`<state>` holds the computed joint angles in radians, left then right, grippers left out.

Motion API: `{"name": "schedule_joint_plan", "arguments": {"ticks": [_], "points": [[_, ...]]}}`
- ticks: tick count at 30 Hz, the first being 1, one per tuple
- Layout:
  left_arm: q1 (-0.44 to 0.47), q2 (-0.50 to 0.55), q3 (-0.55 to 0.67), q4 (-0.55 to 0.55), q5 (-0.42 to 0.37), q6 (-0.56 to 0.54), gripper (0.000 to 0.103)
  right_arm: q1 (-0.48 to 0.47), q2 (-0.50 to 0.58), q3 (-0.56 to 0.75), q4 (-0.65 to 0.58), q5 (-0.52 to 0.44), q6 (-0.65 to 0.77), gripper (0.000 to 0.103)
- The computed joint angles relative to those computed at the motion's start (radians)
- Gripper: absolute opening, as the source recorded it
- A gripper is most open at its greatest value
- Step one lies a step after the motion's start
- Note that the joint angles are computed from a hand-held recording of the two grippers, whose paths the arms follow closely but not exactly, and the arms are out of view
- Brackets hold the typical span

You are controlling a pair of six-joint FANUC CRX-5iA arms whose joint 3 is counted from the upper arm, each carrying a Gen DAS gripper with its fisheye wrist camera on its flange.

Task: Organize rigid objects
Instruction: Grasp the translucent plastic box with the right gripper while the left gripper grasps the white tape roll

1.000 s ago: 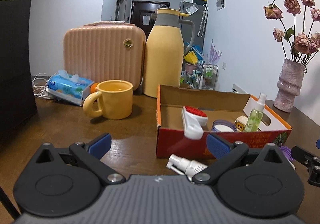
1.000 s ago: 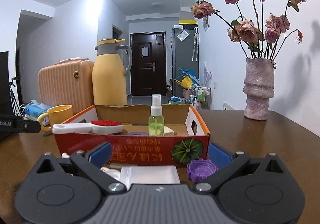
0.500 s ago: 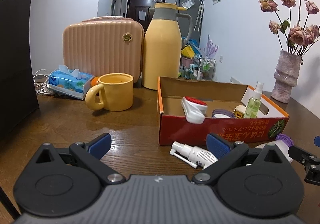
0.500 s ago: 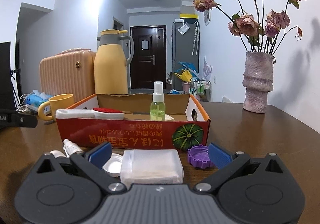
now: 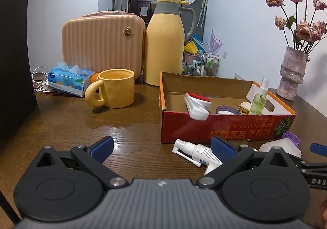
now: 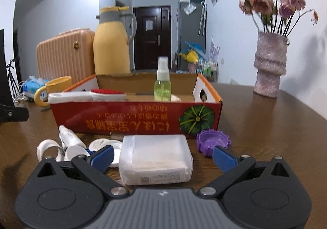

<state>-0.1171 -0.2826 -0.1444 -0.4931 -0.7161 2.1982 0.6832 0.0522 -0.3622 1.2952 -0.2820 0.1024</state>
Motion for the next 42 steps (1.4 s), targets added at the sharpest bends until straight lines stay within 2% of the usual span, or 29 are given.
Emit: {"name": "schedule_joint_plan", "arguments": {"ticks": [4,8,11,12,14,17,23,30,35,37,42], "points": [[0.005,0.007,0.001,0.016,-0.005,-0.019,0.103,0.045,0.039,0.068,-0.214,-0.058,0.196,0.103],[0.009,0.011,0.002,0.025,-0.009,-0.024,0.103,0.066,0.076,0.131,-0.334,-0.109,0.306,0.102],[0.011,0.013,0.002,0.032,-0.011,-0.030,0.103,0.077,0.099,0.182,-0.442,-0.146,0.388,0.097],[0.012,0.015,0.003,0.033,-0.012,-0.031,0.103,0.079,0.102,0.190,-0.462,-0.152,0.401,0.094],[0.014,0.019,0.004,0.040,-0.014,-0.036,0.103,0.080,0.107,0.204,-0.493,-0.162,0.429,0.082],[0.016,0.024,0.006,0.047,-0.020,-0.044,0.103,0.079,0.103,0.195,-0.482,-0.152,0.420,0.082],[0.018,0.028,0.008,0.050,-0.022,-0.049,0.103,0.056,0.076,0.130,-0.344,-0.082,0.294,0.081],[0.022,0.028,0.001,0.063,-0.010,-0.065,0.103,-0.025,0.020,0.009,0.084,0.013,-0.099,0.081],[0.036,0.029,-0.019,0.133,0.019,-0.149,0.103,-0.091,-0.020,-0.042,0.343,0.057,-0.343,0.081],[0.037,0.032,-0.028,0.161,0.030,-0.185,0.103,-0.102,-0.027,-0.050,0.388,0.060,-0.385,0.081],[0.029,0.053,-0.033,0.206,0.034,-0.269,0.103,-0.098,-0.033,-0.054,0.386,0.054,-0.381,0.081]]}}
